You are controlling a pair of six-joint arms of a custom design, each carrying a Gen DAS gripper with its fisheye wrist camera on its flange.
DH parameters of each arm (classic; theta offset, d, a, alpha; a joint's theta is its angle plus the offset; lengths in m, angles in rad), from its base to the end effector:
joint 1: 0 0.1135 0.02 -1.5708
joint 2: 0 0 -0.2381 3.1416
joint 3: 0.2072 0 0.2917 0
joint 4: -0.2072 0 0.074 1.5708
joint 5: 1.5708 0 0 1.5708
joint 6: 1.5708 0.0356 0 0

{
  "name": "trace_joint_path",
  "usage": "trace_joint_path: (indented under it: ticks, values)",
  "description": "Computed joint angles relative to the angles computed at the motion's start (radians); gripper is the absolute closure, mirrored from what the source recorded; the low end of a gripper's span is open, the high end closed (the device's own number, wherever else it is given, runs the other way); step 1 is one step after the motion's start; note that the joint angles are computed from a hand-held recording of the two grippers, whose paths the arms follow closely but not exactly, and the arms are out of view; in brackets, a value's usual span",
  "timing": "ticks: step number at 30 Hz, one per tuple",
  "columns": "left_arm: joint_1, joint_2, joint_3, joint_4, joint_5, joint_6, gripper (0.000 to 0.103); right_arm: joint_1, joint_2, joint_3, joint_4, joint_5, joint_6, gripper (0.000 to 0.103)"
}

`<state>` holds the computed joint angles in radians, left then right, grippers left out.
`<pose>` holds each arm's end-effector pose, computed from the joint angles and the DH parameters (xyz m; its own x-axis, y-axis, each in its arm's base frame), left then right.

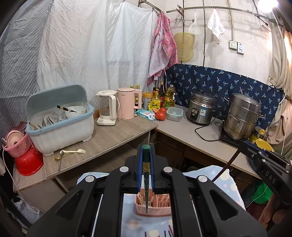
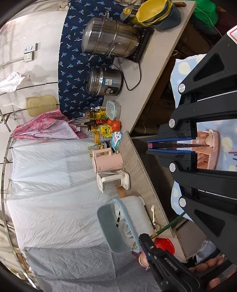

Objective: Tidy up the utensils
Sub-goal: 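Carry both held chopsticks up to the pink holder with both grippers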

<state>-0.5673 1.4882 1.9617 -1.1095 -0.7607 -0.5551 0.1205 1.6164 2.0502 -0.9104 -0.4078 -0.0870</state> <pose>0.2724 -0.1444 0.4751 -0.3843 -0.2078 -0.8995 -0.3307 0.9407 -0.0760 0.3551 0.0572 0.4768 -0.4137 -0.1304 -0.9010 -0.4980 0.8609 0.1040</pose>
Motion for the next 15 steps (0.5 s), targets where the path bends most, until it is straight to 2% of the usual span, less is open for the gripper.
trace_joint_path:
  ticks: [3,8,11,15]
  values:
    - [0.049,0.025,-0.016,0.055,0.044,0.022,0.096,0.024,0.049,0.017,0.003,0.024,0.0,0.096]
    - [0.101,0.047,-0.073,0.134,0.083,0.042,0.096,0.045,0.065,-0.061,0.041,0.046,-0.007,0.096]
    - [0.127,0.058,-0.055,0.13,0.121,0.031,0.096,0.049,0.079,-0.09,0.049,0.054,-0.01,0.096]
    - [0.122,0.073,0.028,0.122,0.106,0.071,0.096,0.046,0.089,-0.099,0.061,0.058,-0.007,0.096]
